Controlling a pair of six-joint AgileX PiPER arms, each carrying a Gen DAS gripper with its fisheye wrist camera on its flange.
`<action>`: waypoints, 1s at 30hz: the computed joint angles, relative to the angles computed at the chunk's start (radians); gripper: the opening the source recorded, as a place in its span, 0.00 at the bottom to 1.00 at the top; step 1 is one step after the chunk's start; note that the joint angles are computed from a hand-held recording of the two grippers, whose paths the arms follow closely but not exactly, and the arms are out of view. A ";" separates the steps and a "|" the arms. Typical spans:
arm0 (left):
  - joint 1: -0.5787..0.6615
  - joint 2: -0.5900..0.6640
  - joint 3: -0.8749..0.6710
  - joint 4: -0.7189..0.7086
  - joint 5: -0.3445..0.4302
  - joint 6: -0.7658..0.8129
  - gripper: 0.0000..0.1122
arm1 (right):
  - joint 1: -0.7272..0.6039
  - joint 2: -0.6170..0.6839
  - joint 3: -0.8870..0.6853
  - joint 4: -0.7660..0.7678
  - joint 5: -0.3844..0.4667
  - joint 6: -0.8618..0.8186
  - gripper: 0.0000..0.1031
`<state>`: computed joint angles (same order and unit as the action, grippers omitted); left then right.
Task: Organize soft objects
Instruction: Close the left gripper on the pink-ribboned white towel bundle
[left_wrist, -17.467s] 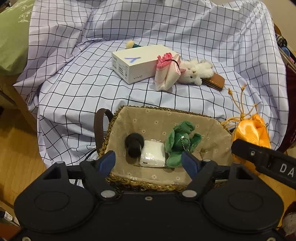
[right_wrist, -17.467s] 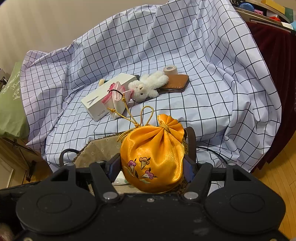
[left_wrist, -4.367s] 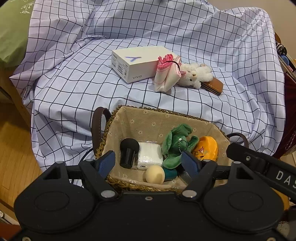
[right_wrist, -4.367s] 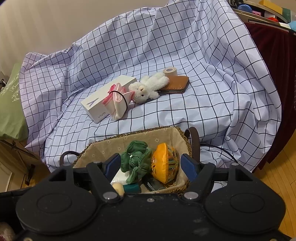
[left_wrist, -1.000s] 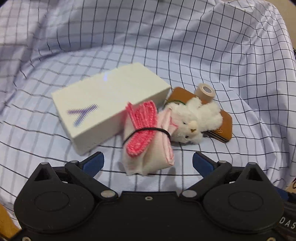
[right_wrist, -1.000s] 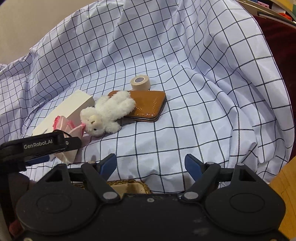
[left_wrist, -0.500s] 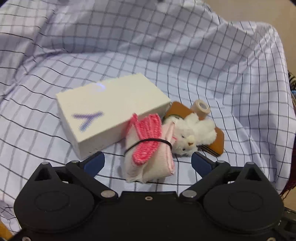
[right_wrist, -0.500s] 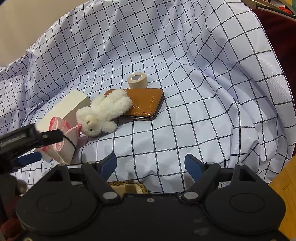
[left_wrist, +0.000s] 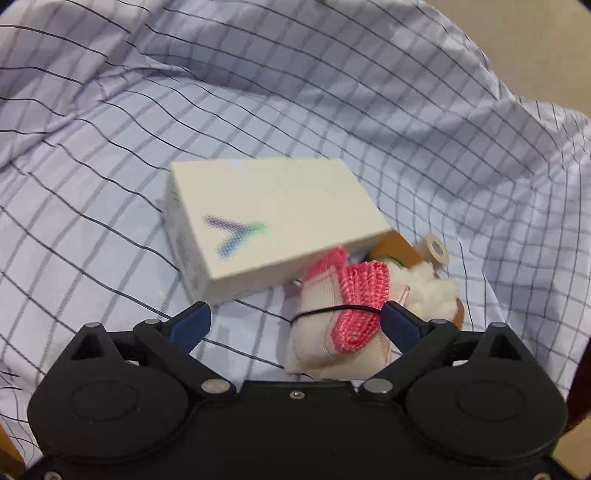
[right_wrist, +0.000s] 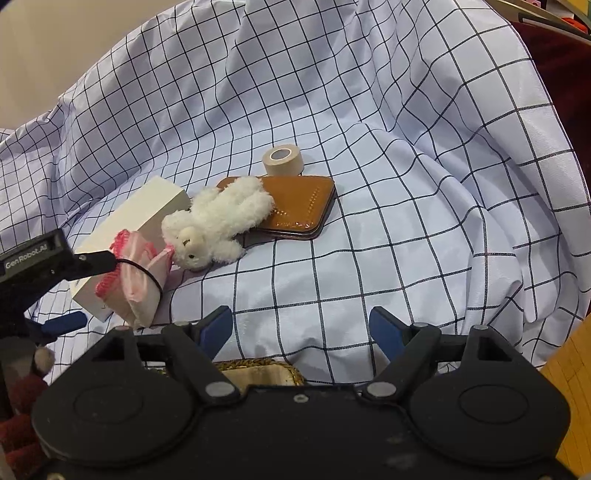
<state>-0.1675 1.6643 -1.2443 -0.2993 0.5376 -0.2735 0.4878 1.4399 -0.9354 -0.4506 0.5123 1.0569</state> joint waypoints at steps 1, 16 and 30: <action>-0.007 0.008 -0.013 -0.003 0.010 0.012 0.84 | 0.000 -0.001 0.000 0.000 0.001 0.000 0.79; -0.076 0.124 -0.148 0.099 0.081 -0.009 0.81 | -0.017 0.002 0.006 0.016 0.004 -0.005 0.79; -0.071 0.082 -0.119 0.100 0.076 0.009 0.67 | -0.022 0.036 -0.034 0.007 0.013 -0.020 0.79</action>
<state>-0.2384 1.7463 -1.3634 -0.1996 0.6139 -0.2642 0.4660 1.4758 -0.9691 -0.4441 0.5251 1.0371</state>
